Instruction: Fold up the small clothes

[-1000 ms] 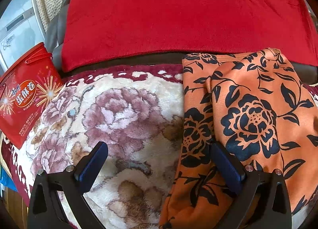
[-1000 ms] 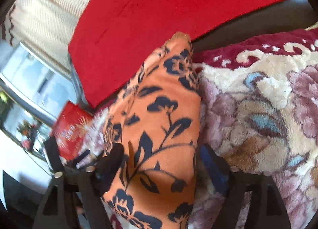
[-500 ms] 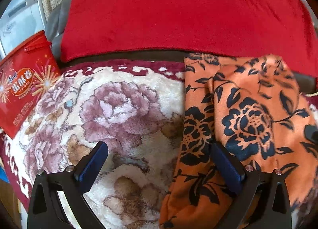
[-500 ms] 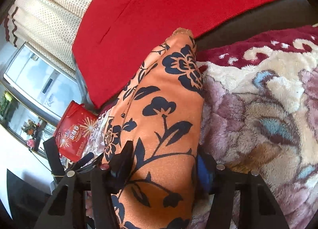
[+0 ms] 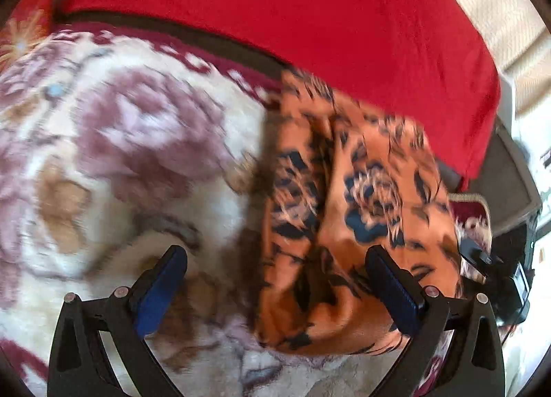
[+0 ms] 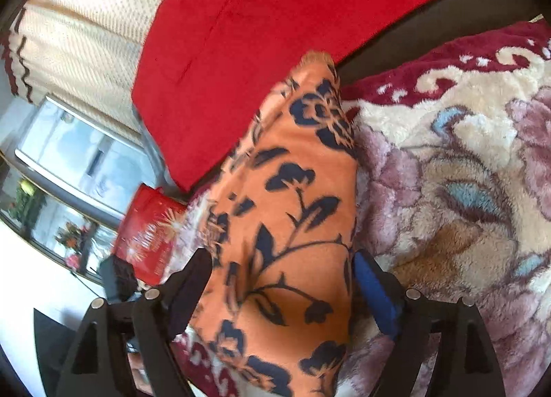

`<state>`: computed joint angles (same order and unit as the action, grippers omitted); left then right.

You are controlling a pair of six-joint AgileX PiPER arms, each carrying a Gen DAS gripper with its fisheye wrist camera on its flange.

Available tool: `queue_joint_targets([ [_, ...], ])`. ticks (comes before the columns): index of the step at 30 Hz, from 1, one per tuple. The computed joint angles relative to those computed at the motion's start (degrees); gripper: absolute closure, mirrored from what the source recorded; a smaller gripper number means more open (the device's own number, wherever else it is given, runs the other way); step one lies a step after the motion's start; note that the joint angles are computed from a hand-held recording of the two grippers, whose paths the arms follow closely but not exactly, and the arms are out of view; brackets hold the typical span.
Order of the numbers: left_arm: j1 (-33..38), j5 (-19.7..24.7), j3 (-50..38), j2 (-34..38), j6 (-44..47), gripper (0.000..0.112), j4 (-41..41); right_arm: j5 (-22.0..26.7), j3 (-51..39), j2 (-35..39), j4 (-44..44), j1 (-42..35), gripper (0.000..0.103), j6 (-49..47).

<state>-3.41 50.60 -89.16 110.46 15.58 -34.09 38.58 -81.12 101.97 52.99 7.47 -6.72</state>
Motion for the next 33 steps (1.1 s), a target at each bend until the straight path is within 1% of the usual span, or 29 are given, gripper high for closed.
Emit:
queue_joint_targets([
  [1,-1.4,-1.4,0.5,-0.1,-1.2,0.009,2.1,0.0,-1.4,1.2,-3.2,1.3,0.025,2.5],
  [2,-2.1,-2.5,1.1,-0.4,-1.1,0.009,2.5,0.5,-2.3,2.1,-5.6,2.0,0.036,4.1],
  [3,-2.6,-3.0,1.3,-0.5,-0.8,0.013,2.6,0.4,-2.5,2.5,-7.1,2.5,0.036,5.2],
  [4,-2.5,-2.4,1.2,-0.4,0.3,0.027,1.2,-0.1,-2.3,2.2,-7.0,2.6,0.037,5.0],
  [5,-1.7,-1.6,1.6,-0.4,3.1,0.037,-2.5,0.4,-2.7,2.3,-7.0,2.4,0.037,5.1],
  [6,-1.6,0.0,1.3,-0.7,4.4,0.058,-5.0,1.0,-3.2,2.5,-7.0,2.2,0.037,5.2],
  [7,-2.0,-0.5,1.7,-1.4,5.4,0.062,-5.2,1.4,-3.4,2.6,-6.7,2.1,0.037,5.3],
  [8,-3.1,-2.7,2.7,-2.7,5.6,0.062,-3.2,1.9,-3.5,2.8,-6.2,1.8,0.034,5.2],
  [9,-5.2,-5.6,3.8,-4.2,5.0,0.062,1.2,2.4,-3.6,3.0,-5.4,1.5,0.033,5.3],
  [10,-6.9,-7.3,4.1,-5.0,2.7,0.061,5.2,2.9,-3.9,3.3,-5.0,1.2,0.03,5.4],
  [11,-7.9,-8.2,4.1,-5.3,1.0,0.059,8.2,3.5,-4.2,3.3,-5.2,0.9,0.03,6.2],
  [12,-9.0,-8.3,3.4,-5.7,-2.0,0.054,12.1,3.8,-4.3,3.2,-5.6,0.8,0.03,6.6],
  [13,-9.3,-7.8,2.9,-6.0,-3.4,0.049,13.8,3.7,-4.7,2.9,-7.0,0.7,0.03,7.2],
  [14,-9.2,-8.2,3.2,-6.8,-3.6,0.046,14.0,2.5,-4.3,1.8,-9.4,1.1,0.03,8.3],
  [15,-8.3,-9.2,4.6,-8.4,-2.5,0.039,12.8,1.1,-3.9,0.6,-12.7,1.7,0.03,10.0],
  [16,-7.8,-11.0,5.7,-9.6,-2.9,0.036,12.7,-0.5,-3.5,-0.8,-17.3,2.6,0.03,12.7],
  [17,-7.4,-12.7,6.6,-10.6,-4.3,0.036,13.6,-2.1,-3.0,-2.0,-20.5,3.3,0.03,14.5],
  [18,-7.3,-14.0,7.3,-11.2,-6.1,0.036,15.5,-5.0,-1.6,-3.9,-23.0,4.1,0.029,14.4],
  [19,-7.7,-14.7,7.3,-11.1,-8.8,0.036,18.8,-6.3,-1.2,-5.0,-24.2,4.7,0.029,13.7],
  [21,-9.4,-13.3,5.8,-9.4,-14.7,0.036,27.0,-7.9,-1.1,-6.8,-28.1,6.4,0.034,13.3],
  [22,-10.3,-12.3,4.7,-8.0,-16.8,0.036,30.4,-8.3,-1.0,-7.5,-27.7,6.9,0.037,11.3],
  [23,-11.9,-9.9,3.2,-6.2,-19.9,0.036,35.5,-8.0,-1.2,-7.7,-26.5,7.2,0.047,9.1],
  [25,-13.8,-7.5,2.6,-4.3,-22.9,0.036,41.0,-5.4,-2.5,-6.8,-25.7,7.8,0.048,6.6],
  [27,-12.9,-7.4,4.0,-5.7,-22.1,0.036,39.8,0.1,-5.8,-3.7,-27.3,8.6,0.048,7.0],
  [28,-12.4,-7.4,3.9,-6.0,-21.3,0.036,38.3,1.8,-7.2,-2.4,-31.2,9.6,0.048,9.5],
  [29,-12.2,-7.8,4.3,-6.5,-21.8,0.036,38.3,1.8,-7.5,-2.2,-33.8,10.3,0.048,10.8],
  [30,-12.1,-8.1,4.5,-6.6,-21.9,0.036,38.1,2.0,-8.0,-2.2,-34.2,10.4,0.048,11.0],
  [32,-12.2,-9.0,5.0,-7.2,-22.0,0.036,37.9,2.8,-8.3,-2.7,-31.4,9.3,0.049,10.4],
  [33,-12.1,-9.6,5.0,-7.6,-21.8,0.036,37.5,2.2,-7.6,-3.1,-29.3,8.4,0.048,9.2],
])
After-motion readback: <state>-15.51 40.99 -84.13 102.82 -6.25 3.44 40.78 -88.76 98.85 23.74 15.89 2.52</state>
